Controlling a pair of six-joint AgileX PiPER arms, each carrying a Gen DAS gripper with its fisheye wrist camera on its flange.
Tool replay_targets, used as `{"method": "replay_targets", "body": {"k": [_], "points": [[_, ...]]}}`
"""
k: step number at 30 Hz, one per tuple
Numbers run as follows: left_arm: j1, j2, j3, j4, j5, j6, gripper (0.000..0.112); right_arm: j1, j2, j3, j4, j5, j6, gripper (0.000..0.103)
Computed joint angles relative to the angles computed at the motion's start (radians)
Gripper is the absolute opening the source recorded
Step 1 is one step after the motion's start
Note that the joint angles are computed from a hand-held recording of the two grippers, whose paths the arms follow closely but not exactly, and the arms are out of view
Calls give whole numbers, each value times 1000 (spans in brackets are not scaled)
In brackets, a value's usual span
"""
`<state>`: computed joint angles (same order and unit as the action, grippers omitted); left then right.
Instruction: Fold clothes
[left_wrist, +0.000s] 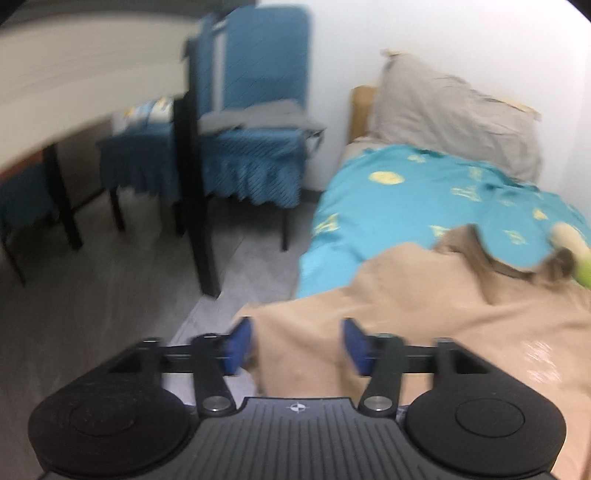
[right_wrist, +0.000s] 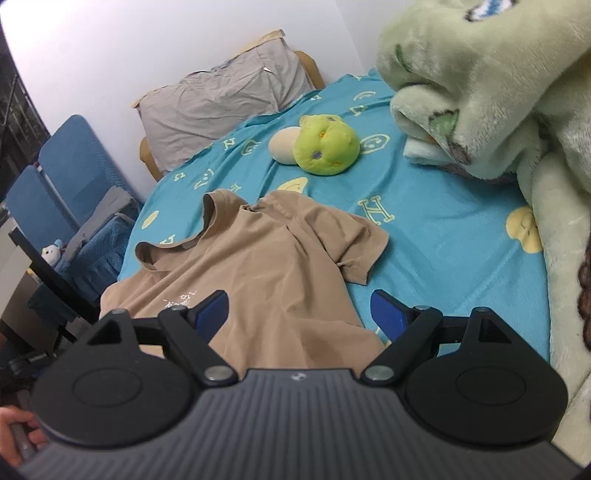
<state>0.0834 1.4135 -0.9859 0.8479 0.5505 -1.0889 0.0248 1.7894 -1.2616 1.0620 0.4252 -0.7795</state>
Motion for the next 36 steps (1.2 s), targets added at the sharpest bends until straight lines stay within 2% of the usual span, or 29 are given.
{"method": "replay_targets", "body": {"k": [1,6,10,14,18,22,24,26,31,36], "points": [[-42,-34,13,19,21,-22,86,0,-7,7,13,-2,-20,85],[-275,-197,56,45,138,-106,103,-5,-60,55,96,-11,-145,85],[-526,-307,106,112,291,-219,103,1,-111,108,155,-35,-254,85],[-755,-335,118,168,469,-352,103,0,-155,154,190,-37,-316,85],[-840,-341,117,172,547,-433,103,-8,-164,170,212,-18,-332,85],[-855,-348,122,156,542,-461,103,-48,-131,149,256,35,-297,85],[-856,-335,122,155,529,-475,103,-69,-75,85,230,53,-207,85],[-848,-317,125,147,505,-480,103,-82,11,-25,151,65,-55,85],[-792,-278,149,127,422,-462,103,-109,304,-396,-64,152,358,74],[-655,-241,180,92,266,-446,103,-102,580,-719,-154,214,600,73]]}}
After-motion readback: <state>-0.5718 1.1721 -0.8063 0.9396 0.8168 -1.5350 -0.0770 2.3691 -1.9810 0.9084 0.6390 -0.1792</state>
